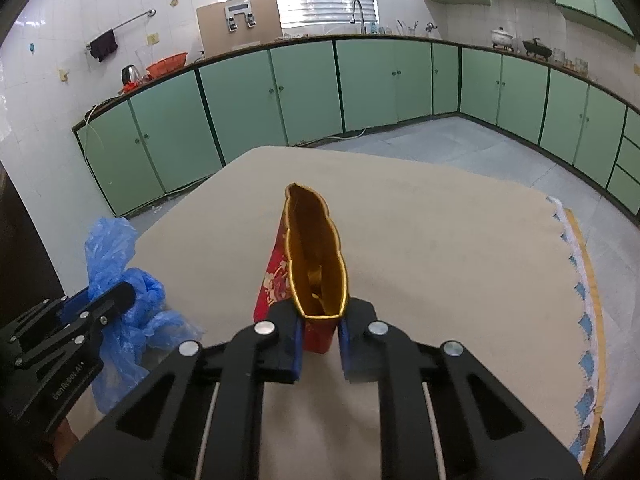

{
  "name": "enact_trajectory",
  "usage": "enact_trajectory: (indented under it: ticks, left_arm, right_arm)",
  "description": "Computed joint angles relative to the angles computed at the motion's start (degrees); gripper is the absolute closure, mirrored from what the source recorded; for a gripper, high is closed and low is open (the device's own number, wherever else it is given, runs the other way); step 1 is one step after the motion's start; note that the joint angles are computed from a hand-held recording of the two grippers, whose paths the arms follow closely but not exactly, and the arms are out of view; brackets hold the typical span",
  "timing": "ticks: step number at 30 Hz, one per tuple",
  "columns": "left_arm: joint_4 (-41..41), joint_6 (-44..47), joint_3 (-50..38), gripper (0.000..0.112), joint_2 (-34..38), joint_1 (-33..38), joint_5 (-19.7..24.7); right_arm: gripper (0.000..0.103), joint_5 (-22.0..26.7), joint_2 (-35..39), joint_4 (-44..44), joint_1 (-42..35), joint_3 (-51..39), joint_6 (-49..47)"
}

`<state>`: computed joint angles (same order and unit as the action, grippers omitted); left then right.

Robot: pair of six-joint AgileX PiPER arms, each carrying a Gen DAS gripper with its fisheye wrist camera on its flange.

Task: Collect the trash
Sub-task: 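Grasp the red-and-gold paper bag with the right gripper while the left holds the blue bag, then carry blue bag and red paper bag over the bin and open both grippers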

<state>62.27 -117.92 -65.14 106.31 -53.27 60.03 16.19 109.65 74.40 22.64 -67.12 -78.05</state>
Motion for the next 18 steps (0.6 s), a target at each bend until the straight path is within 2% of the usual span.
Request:
enact_trajectory:
  ticks: [9,18]
  left_arm:
    - [2.1,-0.1,1.7,0.085,-1.8,-0.6,-1.0]
    - [2.1,4.0,-2.1,0.085,-1.4,-2.0,-1.2]
  right_arm:
    - [0.091,0.3,-6.4,2.7,-1.8,4.7,-3.6]
    - [0.091,4.1,-13.6,1.0,-8.4,9.5,-3.5]
